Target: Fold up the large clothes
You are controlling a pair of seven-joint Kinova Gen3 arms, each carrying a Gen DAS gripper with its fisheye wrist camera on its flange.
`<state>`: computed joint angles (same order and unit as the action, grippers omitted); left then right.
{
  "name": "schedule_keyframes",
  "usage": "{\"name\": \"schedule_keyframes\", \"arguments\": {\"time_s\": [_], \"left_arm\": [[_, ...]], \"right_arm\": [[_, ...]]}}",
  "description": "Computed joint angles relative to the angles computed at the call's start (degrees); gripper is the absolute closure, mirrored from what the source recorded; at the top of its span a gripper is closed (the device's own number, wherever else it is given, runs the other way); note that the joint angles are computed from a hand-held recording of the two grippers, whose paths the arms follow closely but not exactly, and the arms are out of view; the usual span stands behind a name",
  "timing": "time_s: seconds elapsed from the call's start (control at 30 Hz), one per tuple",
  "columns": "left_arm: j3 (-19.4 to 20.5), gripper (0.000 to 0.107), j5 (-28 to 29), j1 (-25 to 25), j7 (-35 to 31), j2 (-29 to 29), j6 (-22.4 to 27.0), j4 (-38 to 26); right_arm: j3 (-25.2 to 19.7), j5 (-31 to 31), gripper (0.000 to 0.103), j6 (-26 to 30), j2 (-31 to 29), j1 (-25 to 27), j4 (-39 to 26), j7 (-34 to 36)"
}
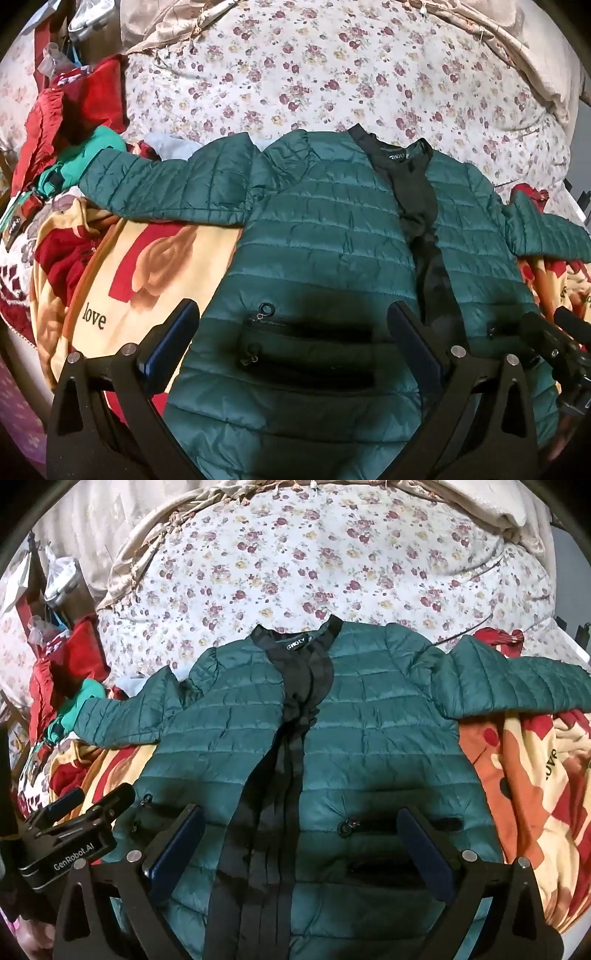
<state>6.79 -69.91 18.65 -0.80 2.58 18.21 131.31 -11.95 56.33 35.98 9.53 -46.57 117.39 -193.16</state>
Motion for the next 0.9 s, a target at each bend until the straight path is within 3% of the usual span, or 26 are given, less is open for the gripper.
{"name": "schedule_keyframes", "arguments": {"time_s": [0.2, 0.47, 0.57, 0.9], "left_arm": [[0.04, 0.005, -1.78, 0.42, 2.07, 0.42, 0.36, 0.15], [-0.21, 0.005, -1.45, 0.76, 1.61, 0.87, 0.50, -0.16], [-0.38, 0.005, -3.78, 1.17, 4.00, 0.94, 0.56, 0.19], [-0.20, 0.005, -7.31, 0.88, 7.69, 1.10, 0.54, 0.62]], "right_arm": [[0.42, 0.04, 0.000, -1.89, -0.07, 1.38, 0.92, 0.10], [0.42, 0.52, 0.000, 1.74, 0.74, -0.16, -0.15, -0.22], [0.29, 1.05, 0.000, 3.18, 1.21, -0.85, -0.52, -0.72], [0.68, 1.02, 0.000, 1.19, 0.98, -0.19, -0.20, -0.56]]}}
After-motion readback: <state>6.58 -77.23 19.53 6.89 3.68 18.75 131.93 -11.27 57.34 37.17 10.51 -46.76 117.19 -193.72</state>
